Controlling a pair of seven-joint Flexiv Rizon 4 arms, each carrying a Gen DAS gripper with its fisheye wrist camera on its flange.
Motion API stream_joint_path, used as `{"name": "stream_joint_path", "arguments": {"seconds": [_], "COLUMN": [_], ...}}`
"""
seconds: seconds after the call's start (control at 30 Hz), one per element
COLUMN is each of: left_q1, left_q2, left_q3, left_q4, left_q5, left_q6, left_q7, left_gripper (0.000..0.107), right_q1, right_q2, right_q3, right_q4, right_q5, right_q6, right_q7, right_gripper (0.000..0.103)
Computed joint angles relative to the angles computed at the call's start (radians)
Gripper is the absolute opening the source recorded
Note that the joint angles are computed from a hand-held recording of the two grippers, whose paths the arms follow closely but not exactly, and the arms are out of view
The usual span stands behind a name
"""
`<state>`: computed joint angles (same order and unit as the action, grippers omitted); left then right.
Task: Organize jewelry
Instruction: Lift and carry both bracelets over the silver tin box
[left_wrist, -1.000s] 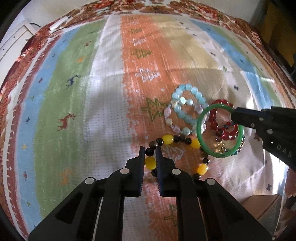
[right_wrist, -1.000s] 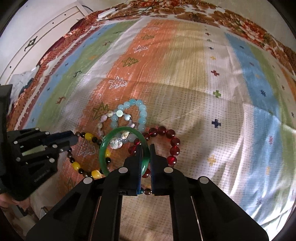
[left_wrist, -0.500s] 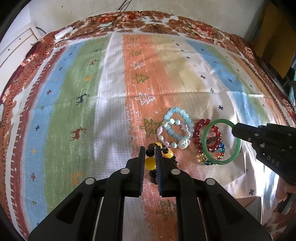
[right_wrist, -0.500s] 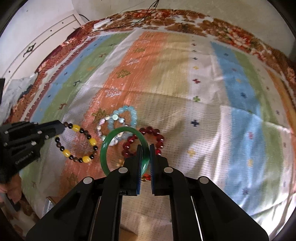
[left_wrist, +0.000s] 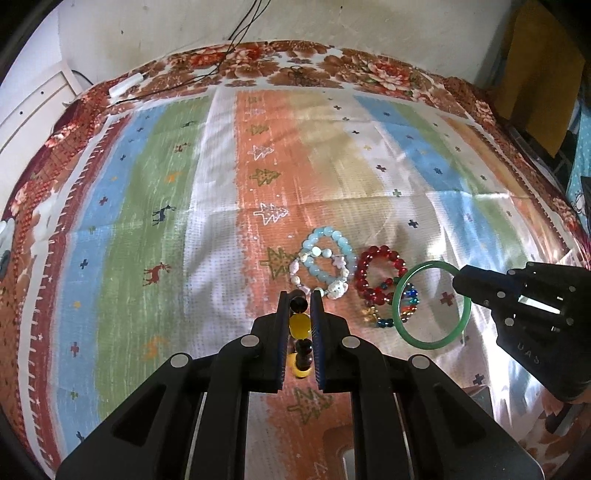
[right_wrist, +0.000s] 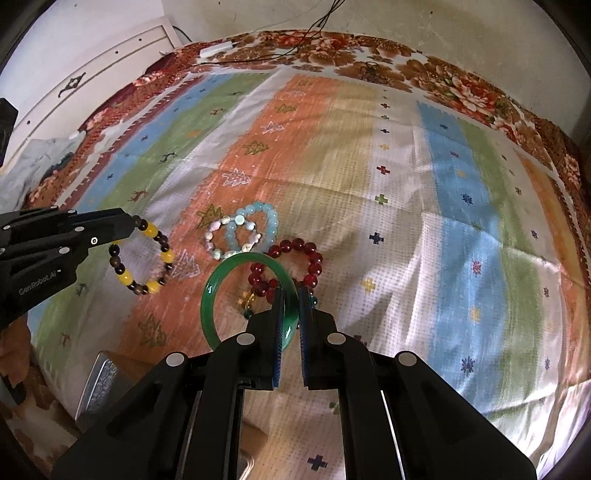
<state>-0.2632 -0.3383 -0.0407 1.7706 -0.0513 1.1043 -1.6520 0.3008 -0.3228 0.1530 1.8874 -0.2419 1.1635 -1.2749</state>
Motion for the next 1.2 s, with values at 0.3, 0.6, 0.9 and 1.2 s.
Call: {"name": "stream_joint_path", "arguments": {"seconds": [0.3, 0.6, 0.9, 1.2], "left_q1": [-0.016, -0.017, -0.025, -0.024], "left_q2": [0.052, 0.109, 0.176, 0.212], "left_q3": [-0.004, -0.024, -0.032, -0.045], "left_q4": [0.041, 0.092, 0.165, 0.218], "left_q5": [0.0, -0.021, -0.043, -0.079], "left_q6": [0.046, 0.094, 0.151, 0.183], "left_q7": [-0.023, -0.024, -0.054, -0.024], "left_gripper": [0.011, 0.011, 0.011, 0.011], "right_q1": [0.002, -0.006, -0.001, 0.004], "right_q2": [0.089, 0.163, 0.215, 0.241], "right_q3": [-0.007, 0.006, 0.027, 0.037], "right_q4": [0.102, 0.181, 0.236, 0.267], "right_q5": [-0.046, -0.067, -0.073, -0.054], "right_q6": [0.058, 0.13, 0.169, 0.162], "right_q7": [0.039, 0.06, 0.049, 0.034], "right_gripper": [0.008, 0.008, 0.008, 0.008]}}
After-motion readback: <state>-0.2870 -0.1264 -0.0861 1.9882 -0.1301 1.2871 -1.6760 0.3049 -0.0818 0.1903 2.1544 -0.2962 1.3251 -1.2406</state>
